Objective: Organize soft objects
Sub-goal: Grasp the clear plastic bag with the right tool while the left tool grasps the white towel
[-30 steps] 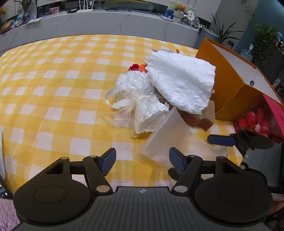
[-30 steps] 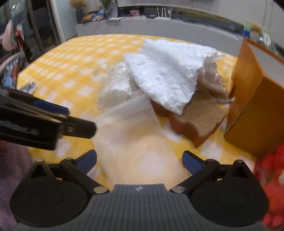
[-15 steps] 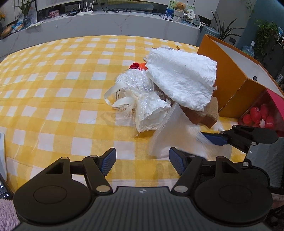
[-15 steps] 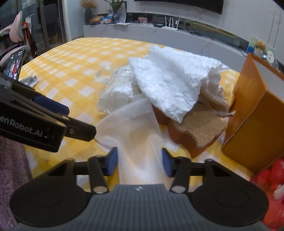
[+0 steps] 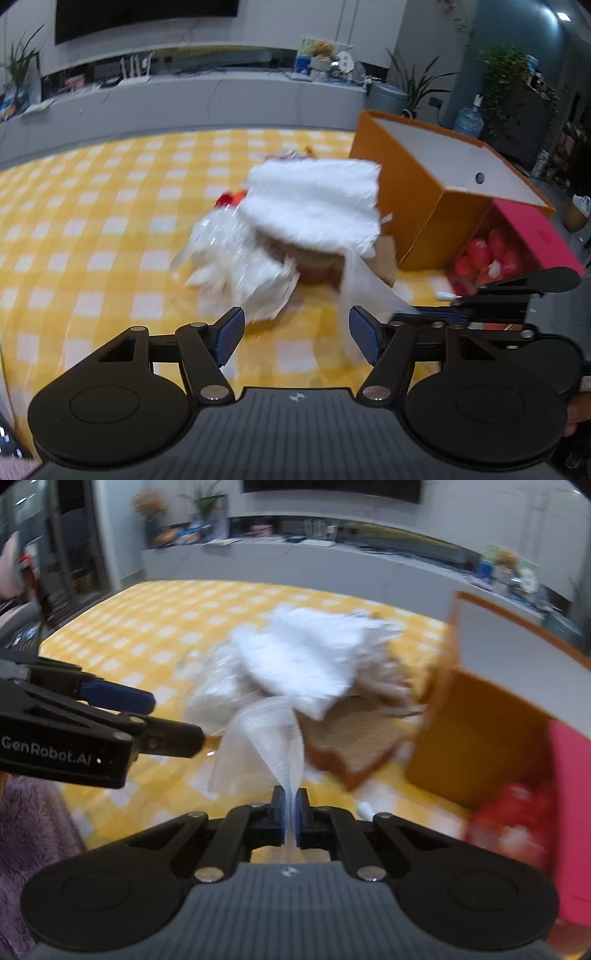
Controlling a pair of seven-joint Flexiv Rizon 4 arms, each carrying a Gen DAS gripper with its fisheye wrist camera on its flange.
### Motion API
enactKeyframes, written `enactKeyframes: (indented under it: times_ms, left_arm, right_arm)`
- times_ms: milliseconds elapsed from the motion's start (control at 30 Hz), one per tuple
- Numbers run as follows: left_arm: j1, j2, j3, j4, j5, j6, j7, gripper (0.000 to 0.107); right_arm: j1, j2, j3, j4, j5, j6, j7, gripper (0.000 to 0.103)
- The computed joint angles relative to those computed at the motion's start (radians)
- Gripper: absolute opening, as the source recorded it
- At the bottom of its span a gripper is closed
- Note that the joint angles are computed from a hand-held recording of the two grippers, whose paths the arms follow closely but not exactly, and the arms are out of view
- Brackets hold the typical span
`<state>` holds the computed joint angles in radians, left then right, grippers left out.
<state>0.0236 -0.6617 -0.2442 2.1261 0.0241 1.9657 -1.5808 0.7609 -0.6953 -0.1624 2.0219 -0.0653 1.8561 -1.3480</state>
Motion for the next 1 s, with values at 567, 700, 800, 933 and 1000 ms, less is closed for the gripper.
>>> enactKeyframes:
  times_ms: [567, 700, 800, 933, 1000]
  left_arm:
    - [-0.215, -0.096, 0.129, -0.338, -0.166, -0.222, 0.145, 0.090]
    - [-0.307, -0.137, 0.230, -0.415, -0.223, -0.291, 0.123, 0.090]
    - [-0.374, -0.176, 0.310, -0.476, -0.253, -0.338, 0.076, 0.090]
    - [-0.409, -0.207, 0.365, -0.514, -0.261, -0.346, 0.005, 0.085]
    - [-0.404, -0.206, 0.364, -0.518, -0.258, -0.351, -0.014, 0.068]
  right_arm:
    - [0.071, 0.085, -0.208, -0.013, 0.112, -0.022, 0.095, 0.003]
    - [0.029, 0.074, -0.191, -0.034, 0.089, -0.025, 0.108, 0.003]
    - [-0.005, 0.066, -0.157, -0.046, 0.072, -0.021, 0.115, 0.003]
    - [-0.050, 0.054, -0.112, -0.062, 0.054, -0.020, 0.124, 0.003]
    - [-0.062, 0.052, -0.102, -0.062, 0.049, -0.017, 0.127, 0.003]
